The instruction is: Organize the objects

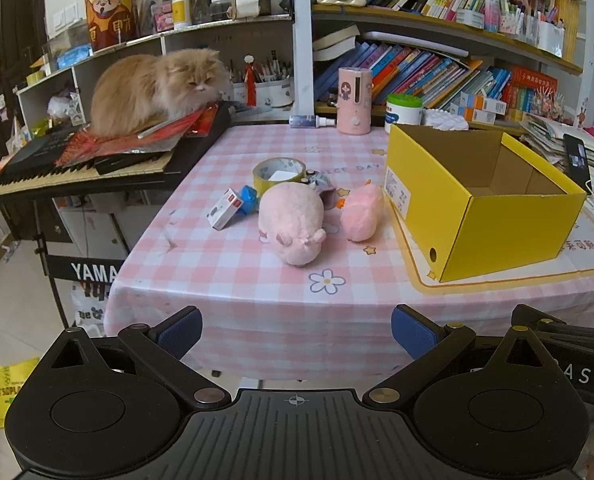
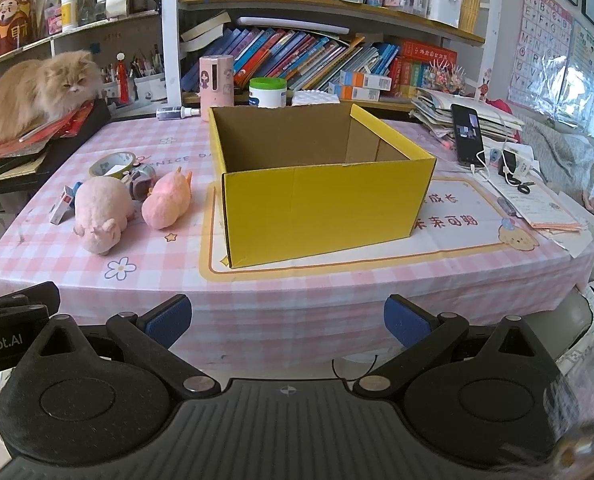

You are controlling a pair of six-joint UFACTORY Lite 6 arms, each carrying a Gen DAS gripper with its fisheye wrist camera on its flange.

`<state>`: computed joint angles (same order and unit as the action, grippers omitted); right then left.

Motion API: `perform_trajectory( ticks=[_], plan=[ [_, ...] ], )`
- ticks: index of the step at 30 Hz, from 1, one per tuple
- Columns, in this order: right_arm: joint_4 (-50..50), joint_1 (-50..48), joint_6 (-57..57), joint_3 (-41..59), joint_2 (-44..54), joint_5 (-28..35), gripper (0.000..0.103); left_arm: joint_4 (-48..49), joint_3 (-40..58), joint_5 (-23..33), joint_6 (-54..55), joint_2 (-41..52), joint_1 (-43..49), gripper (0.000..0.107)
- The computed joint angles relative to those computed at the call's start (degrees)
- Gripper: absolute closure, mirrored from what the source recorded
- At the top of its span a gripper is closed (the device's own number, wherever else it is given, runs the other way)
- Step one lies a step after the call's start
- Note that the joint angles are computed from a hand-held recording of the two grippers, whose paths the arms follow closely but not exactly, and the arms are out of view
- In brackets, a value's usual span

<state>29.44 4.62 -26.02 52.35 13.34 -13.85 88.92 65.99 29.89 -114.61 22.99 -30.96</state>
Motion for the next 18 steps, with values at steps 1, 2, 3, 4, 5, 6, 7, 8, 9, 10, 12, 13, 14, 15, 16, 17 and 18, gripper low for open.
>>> perform_trajectory(
  ticks=[1, 2, 3, 4, 5, 6, 7, 8, 9, 10, 12, 13, 14, 15, 16, 17, 18],
  plan=[
    [-0.02, 0.1, 0.09, -0.11, -0.06, -0.08, 0.0, 0.2, -0.17, 0.09, -0.23, -0.06, -0.02, 0.005],
    [0.21, 0.27, -0.04, -0.29, -0.12, -0.27, 0.0, 0.53, -0.42, 0.17, -0.59, -0.15, -0.06, 0.005],
    [0.25, 0.29, -0.1, -0.31, -0.14, -0.26, 0.0, 0.63, -0.48, 0.19, -0.67, -0.16, -0.03, 0.005],
    [0.17, 0.19, -0.07, -0.16, -0.13, -0.07, 0.0, 0.58, -0.49, 0.19, -0.63, -0.19, -0.02, 0.005],
    [0.19, 0.18, -0.08, -0.13, -0.12, -0.03, 0.0, 0.55, -0.49, 0.17, -0.56, -0.22, -0.01, 0.005],
    [0.38, 0.22, -0.25, -0.14, -0.14, -0.03, 0.0, 0.59, -0.55, 0.18, -0.5, -0.31, 0.01, 0.005],
    [0.4, 0.16, -0.33, -0.04, -0.11, 0.04, 0.0, 0.6, -0.62, 0.18, -0.41, -0.41, 0.05, 0.005],
    [0.76, 0.34, -0.58, -0.2, -0.17, -0.13, 0.0, 0.78, -0.8, 0.17, -0.55, -0.52, 0.08, 0.005],
    [0.65, 0.15, -0.6, 0.09, -0.09, 0.18, 0.0, 0.44, -0.58, 0.15, -0.16, -0.45, 0.11, 0.005],
    [0.65, 0.15, -0.6, 0.09, -0.09, 0.18, 0.0, 0.34, -0.53, 0.12, -0.11, -0.43, 0.11, 0.005],
    [1.5, 0.48, -1.39, -0.03, -0.06, -0.05, 0.0, 0.16, -0.4, 0.07, 0.08, -0.37, 0.13, 0.005],
    [1.48, 0.47, -1.34, 0.0, -0.05, 0.0, 0.0, 0.1, -0.45, 0.02, 0.18, -0.45, 0.16, 0.005],
    [1.53, 0.5, -1.38, -0.02, -0.04, -0.04, 0.0, 0.1, -0.45, 0.02, 0.18, -0.45, 0.16, 0.005],
    [1.79, 0.58, -1.59, -0.07, -0.05, -0.1, 0.0, 0.19, -0.48, 0.05, 0.09, -0.47, 0.16, 0.005],
    [1.61, 0.5, -1.46, 0.03, -0.02, -0.03, 0.0, 0.13, -0.44, 0.01, 0.12, -0.44, 0.16, 0.005],
    [1.58, 0.52, -1.41, 0.0, -0.02, -0.05, 0.0, 0.13, -0.44, 0.01, 0.12, -0.44, 0.16, 0.005],
    [1.58, 0.52, -1.41, 0.0, -0.02, -0.05, 0.0, 0.11, -0.45, -0.14, 0.11, -0.44, 0.24, 0.005]
  ],
)
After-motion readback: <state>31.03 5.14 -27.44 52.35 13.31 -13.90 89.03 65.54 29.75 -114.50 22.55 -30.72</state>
